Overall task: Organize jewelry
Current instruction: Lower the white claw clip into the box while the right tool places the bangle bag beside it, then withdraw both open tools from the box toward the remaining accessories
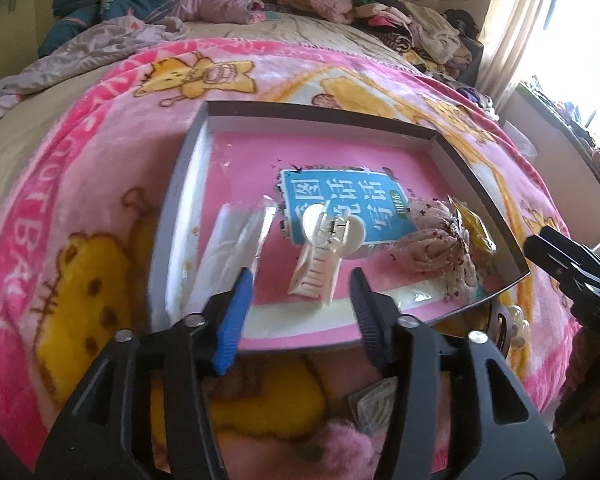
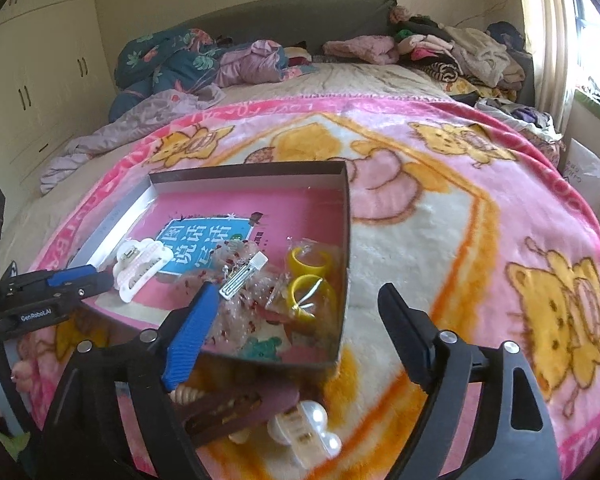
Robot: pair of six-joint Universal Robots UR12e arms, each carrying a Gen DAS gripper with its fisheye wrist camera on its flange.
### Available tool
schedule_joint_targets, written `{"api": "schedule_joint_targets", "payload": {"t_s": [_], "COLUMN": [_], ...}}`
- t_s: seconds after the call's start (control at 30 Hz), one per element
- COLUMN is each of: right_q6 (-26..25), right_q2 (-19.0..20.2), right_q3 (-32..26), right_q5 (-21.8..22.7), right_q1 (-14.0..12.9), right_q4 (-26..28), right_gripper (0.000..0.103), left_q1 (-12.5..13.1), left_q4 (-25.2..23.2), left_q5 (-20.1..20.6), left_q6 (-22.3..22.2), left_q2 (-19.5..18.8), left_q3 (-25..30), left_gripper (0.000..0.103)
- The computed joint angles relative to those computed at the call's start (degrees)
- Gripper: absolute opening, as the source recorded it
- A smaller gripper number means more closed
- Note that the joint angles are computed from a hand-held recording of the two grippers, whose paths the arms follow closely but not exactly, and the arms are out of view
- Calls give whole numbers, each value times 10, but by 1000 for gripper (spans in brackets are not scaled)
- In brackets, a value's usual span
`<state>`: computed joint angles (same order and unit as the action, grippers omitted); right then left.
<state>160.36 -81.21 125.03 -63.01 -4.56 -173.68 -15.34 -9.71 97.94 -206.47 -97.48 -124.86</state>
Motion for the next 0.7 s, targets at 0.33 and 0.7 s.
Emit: {"api": "schedule_joint_targets", "payload": {"t_s": [0.33, 0.7], "right_q6": [-2, -15], "right_q2": [-34, -64], "right_q3": [29, 51], "right_q5": [7, 28], "right_q1": [-17, -32], "right_q4": [-32, -43], "right_gripper": [88, 90], "left_q1": [-20, -42], "left_q4": [0, 7], "left_q5": [42, 76], "left_q6": [-29, -46], "left_q2": [39, 64], "left_q3": [-19, -30], "left_gripper": [77, 90]}}
